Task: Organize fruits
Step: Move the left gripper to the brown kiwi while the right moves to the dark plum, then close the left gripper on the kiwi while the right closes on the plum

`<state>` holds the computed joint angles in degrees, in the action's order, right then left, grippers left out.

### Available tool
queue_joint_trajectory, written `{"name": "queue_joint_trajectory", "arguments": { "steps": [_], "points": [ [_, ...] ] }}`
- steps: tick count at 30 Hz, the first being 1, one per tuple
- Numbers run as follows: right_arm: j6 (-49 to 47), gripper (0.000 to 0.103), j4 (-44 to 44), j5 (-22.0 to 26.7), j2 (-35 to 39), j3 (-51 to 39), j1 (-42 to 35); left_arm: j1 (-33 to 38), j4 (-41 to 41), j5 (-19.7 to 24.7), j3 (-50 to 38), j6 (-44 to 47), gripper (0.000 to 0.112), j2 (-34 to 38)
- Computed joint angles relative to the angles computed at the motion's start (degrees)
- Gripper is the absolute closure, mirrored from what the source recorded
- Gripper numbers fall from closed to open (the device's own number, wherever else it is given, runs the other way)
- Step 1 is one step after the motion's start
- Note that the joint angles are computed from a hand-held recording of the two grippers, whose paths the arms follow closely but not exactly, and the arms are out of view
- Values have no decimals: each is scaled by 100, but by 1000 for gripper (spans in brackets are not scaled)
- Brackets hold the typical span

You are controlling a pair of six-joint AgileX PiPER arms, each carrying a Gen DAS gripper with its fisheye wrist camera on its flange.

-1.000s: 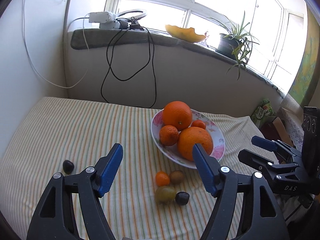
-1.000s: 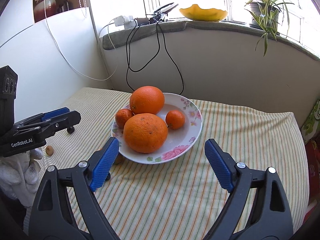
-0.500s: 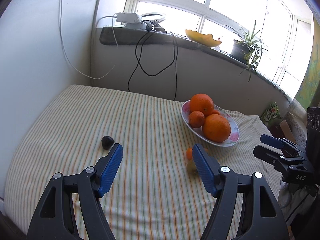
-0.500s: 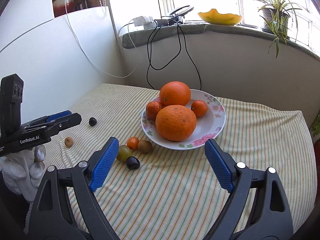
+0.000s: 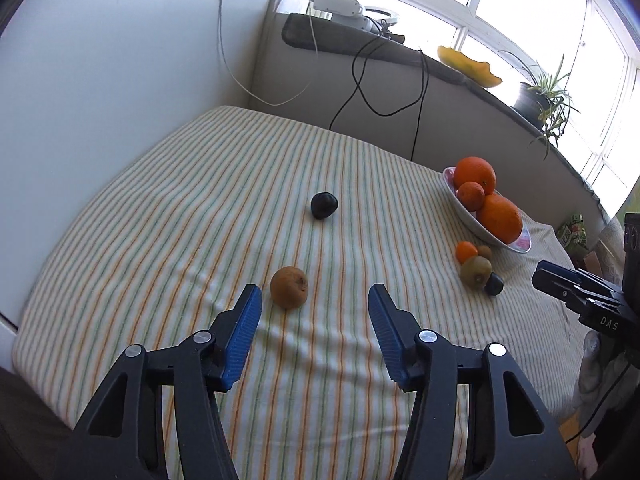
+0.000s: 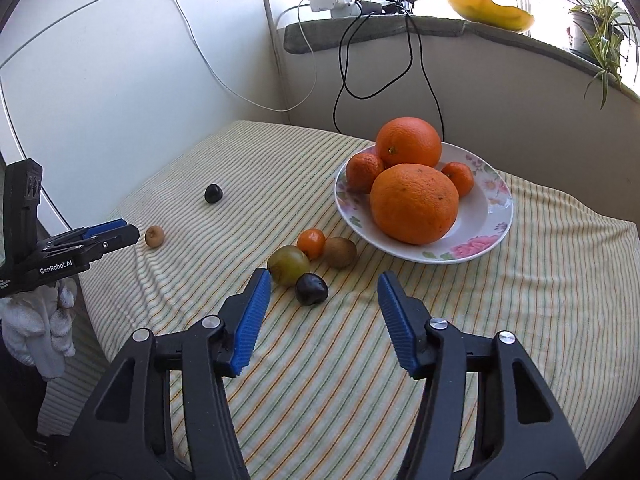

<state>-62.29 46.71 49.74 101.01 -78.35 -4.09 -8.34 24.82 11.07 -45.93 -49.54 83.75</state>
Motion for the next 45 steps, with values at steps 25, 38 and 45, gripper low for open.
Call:
{"name": "queue_joint_trajectory", "arguments": {
  "steps": [25,38,45],
  "points": [
    [588,72,-798,-253,613,-320,594,338,-1299,-194,-249,1432,76,650],
    [837,77,-1087,-394,753,-444,829,311,-1268,-81,-439,1598,88,797],
    [846,79,-1037,-417,752,-410,834,323,-1397,-184,-351,1701,89,728]
  ]
}}
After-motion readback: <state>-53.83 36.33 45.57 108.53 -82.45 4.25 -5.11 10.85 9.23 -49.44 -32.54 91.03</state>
